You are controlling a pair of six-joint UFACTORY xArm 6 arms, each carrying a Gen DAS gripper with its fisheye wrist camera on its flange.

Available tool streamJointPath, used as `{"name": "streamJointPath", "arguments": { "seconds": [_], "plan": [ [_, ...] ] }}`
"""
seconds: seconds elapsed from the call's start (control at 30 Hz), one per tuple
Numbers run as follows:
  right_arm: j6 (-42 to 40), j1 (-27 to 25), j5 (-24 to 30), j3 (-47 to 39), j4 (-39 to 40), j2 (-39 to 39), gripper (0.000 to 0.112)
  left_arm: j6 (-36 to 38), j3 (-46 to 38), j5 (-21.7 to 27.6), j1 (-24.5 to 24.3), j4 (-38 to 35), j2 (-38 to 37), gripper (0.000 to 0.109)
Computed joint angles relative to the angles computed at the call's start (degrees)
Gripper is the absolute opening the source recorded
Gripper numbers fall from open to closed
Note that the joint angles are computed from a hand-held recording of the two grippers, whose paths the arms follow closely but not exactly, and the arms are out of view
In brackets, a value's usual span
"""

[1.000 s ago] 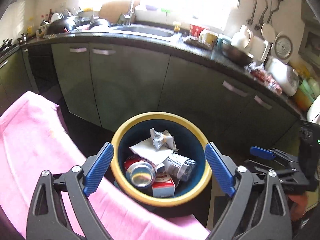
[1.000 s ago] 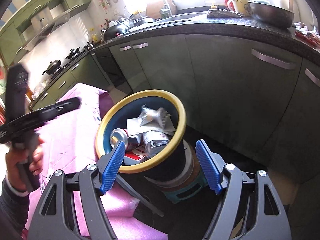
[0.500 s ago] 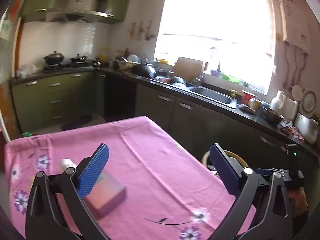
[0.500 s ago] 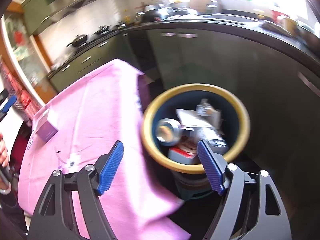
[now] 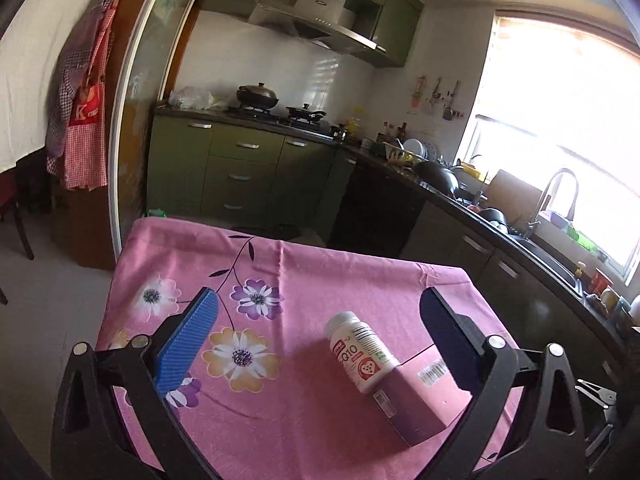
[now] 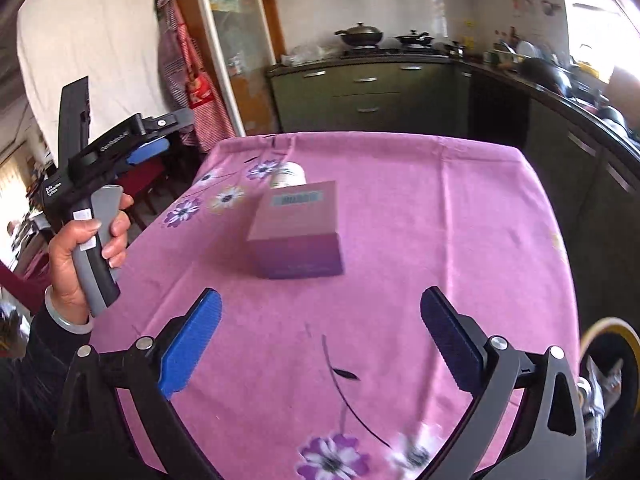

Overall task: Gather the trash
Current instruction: 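Grasp the pink box with the right gripper, then carry the pink box into the bin and open the right gripper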

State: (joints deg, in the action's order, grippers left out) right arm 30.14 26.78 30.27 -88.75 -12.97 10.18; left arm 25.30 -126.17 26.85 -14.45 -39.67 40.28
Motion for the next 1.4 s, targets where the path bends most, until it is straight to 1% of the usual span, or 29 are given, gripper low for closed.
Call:
{"name": "streamJointPath", "arguments": {
  "seconds": [0.07,0.13,0.2,0.3,0.37,0.4,0.43,0.53,0.6,0.7,0.73,0.77,0.9,0.97,1.03,1.13,1.2,1.27,1.4],
  "plan": [
    [-1.69,0.76,2.48,-7.54,0.23,5.94,0.098,0.70,2.09,-0.39,-0.15,-0.44,-1.14,0.096],
    [-1.37,1.24,6.21,-15.88,-0.88,12.11,0.098,1.43,4.08,-2.31,-0.47,-0.06,-2.19,0.096],
    [-2.31,1.30,9.82,-23.82,-0.35,17.67,0.098,2.16,5.45,-3.52,-0.55,-0.09,-2.86,0.096],
    [-2.30,1.27,16.65,-35.85,-1.64,25.70,0.098,1.76,4.54,-2.17,0.00,-0.16,-2.18,0.096],
    [-2.92,1.00,19.45,-40.54,-0.49,28.87,0.098,1.50,3.86,-0.95,0.34,-0.79,-1.81,0.096],
    [-3.11,0.63,20.00,-41.12,-0.21,29.34,0.098,1.53,3.74,-0.60,0.39,-1.16,-1.74,0.096],
    [-3.30,0.53,21.77,-44.10,-0.17,31.27,0.098,1.59,3.49,-0.29,0.48,-1.36,-1.60,0.096],
    [-4.77,0.11,26.03,-53.19,1.41,37.17,0.098,1.78,3.75,-0.48,0.33,-1.14,-1.79,0.096],
    [-5.25,-0.02,27.74,-56.74,1.85,39.50,0.098,1.93,3.84,-0.51,0.28,-1.05,-1.82,0.096],
    [-5.12,-0.01,27.20,-56.86,1.35,39.93,0.098,1.74,3.74,-0.22,0.22,-0.54,-1.64,0.096],
    [-4.71,-0.07,25.97,-54.65,1.12,38.72,0.098,1.60,3.56,-0.01,0.22,-0.36,-1.53,0.096],
    [-4.63,-0.07,25.62,-54.40,1.08,38.66,0.097,1.58,3.49,0.08,0.22,-0.34,-1.46,0.096],
    [-5.65,-0.19,26.89,-56.45,2.17,39.98,0.082,1.39,3.56,0.00,0.17,0.05,-1.46,0.096],
    [-5.83,-0.22,26.51,-55.89,2.71,39.74,0.079,1.56,3.70,-0.04,0.18,-0.09,-1.53,0.096],
    [-5.66,-0.16,26.06,-55.08,2.27,39.29,0.078,1.63,3.72,-0.07,0.18,-0.18,-1.55,0.096],
    [-5.59,-0.42,24.42,-51.67,3.83,37.19,0.077,1.74,3.83,-0.24,0.14,-0.09,-1.52,0.096],
    [-5.36,-0.47,22.58,-47.54,4.38,34.56,0.077,1.71,3.81,-0.15,0.17,-0.02,-1.45,0.096],
    [-4.60,-0.40,19.75,-41.25,4.28,30.51,0.077,1.48,3.83,-0.11,0.19,0.32,-1.36,0.096],
    [-1.99,-0.52,11.94,-24.07,4.66,18.89,0.077,1.10,3.79,-0.01,0.17,1.40,-1.00,0.096]
  ]
}}
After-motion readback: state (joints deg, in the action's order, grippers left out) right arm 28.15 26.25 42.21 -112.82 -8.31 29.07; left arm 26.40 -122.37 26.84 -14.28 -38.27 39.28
